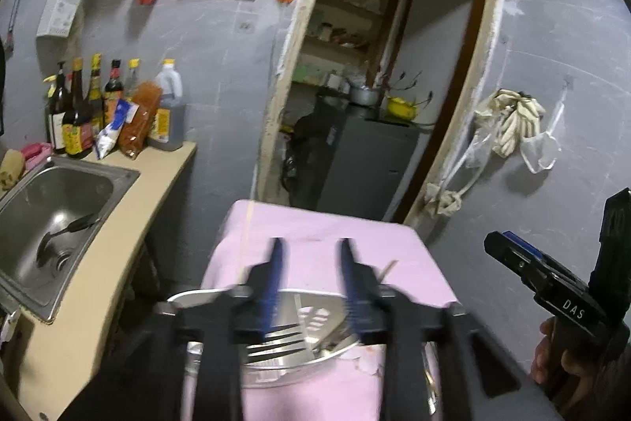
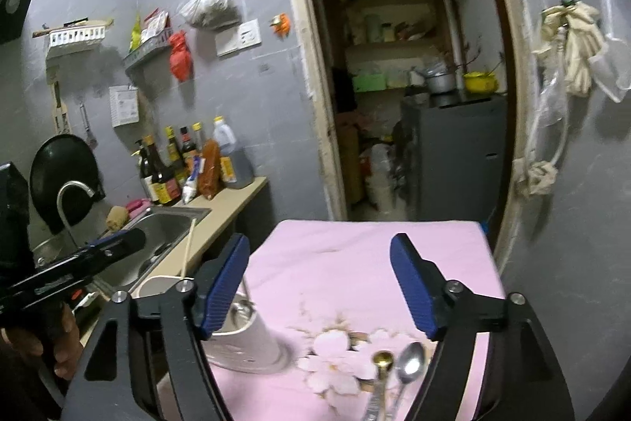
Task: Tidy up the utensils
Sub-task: 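Open both tools and lift them away from the caddy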
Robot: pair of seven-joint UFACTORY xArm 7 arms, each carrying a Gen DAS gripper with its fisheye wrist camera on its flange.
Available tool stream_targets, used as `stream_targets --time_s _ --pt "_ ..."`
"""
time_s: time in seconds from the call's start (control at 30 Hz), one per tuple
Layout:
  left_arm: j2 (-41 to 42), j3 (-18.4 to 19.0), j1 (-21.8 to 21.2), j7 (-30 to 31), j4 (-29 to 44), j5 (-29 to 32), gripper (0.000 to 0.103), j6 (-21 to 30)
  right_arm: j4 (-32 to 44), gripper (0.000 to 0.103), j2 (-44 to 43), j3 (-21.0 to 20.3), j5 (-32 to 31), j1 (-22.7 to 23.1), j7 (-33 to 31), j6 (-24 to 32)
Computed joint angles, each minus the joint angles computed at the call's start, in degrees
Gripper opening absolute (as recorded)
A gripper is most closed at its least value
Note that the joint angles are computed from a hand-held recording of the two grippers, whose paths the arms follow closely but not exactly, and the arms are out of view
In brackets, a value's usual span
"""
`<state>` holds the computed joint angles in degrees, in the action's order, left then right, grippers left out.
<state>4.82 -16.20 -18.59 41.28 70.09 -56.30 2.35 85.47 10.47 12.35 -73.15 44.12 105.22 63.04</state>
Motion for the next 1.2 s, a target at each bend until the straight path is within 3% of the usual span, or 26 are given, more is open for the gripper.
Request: stream_targets --time_s 0.03,0.07,0.2,0.27,0.37,0.47,0.57,0.67,0.77,0.9,1.13,1.2 --pt "-0.24 -1.03 0.07 2.64 0.03 -2.97 0.056 -1.18 -0.79 0.072 -0.92 0.09 0.1 0.25 0.2 1.17" --pt "-0.28 -1.79 0.0 5.17 0.29 -5.74 0.06 -2.24 -1.17 0.073 -1.48 0.31 0.18 0.3 0.22 2.07" --pt "-0.28 -2.23 -1.71 6.71 0.86 -7.14 0.064 -3.04 -4.17 0.088 -4.82 1.97 -0.06 0.06 0.48 6.26" --pt "-0.18 -2.76 -2.47 7.47 1.11 -7.67 0.075 -3.89 -5.78 0.092 -6.54 3.06 -0.06 -0.31 0.4 8.32" --pt "0.08 -3.88 -3.3 9.16 1.53 -9.08 0.083 -5.18 -8.05 0.101 -8.96 4.76 0.31 -1.18 0.37 11.19" --pt "0.73 -5.15 -4.01 8.67 1.67 -8.44 0.093 -7.5 -11.07 0.101 -11.67 6.33 0.61 -2.39 1.25 12.6" --pt "1.54 -7.47 -3.91 7.31 1.54 -7.22 0.096 -10.63 -13.81 0.101 -14.18 7.79 1.2 -3.92 1.58 13.31" --pt "2.13 -4.7 -7.8 1.76 0.54 -1.86 0.098 -13.0 -16.35 0.101 -16.25 9.03 1.71 -5.49 2.13 13.14" --pt "2.81 4.29 -17.83 -0.88 0.08 0.0 0.099 -14.86 -19.13 0.101 -18.26 9.97 3.02 -6.96 2.85 12.19" --pt "3.84 10.34 -25.01 -1.95 -0.28 0.26 0.099 -15.94 -22.9 0.101 -20.43 10.97 5.4 -8.85 4.68 10.75" --pt "6.75 26.85 -41.92 -3.51 -0.83 -0.68 0.099 -13.4 -31.09 0.101 -24.47 11.22 11.75 -12.08 7.24 5.33" --pt "7.58 27.19 -42.2 -5.29 -0.97 0.4 0.099 -12.82 -33.24 0.101 -25.11 11.05 12.82 -13.2 7.58 2.79"
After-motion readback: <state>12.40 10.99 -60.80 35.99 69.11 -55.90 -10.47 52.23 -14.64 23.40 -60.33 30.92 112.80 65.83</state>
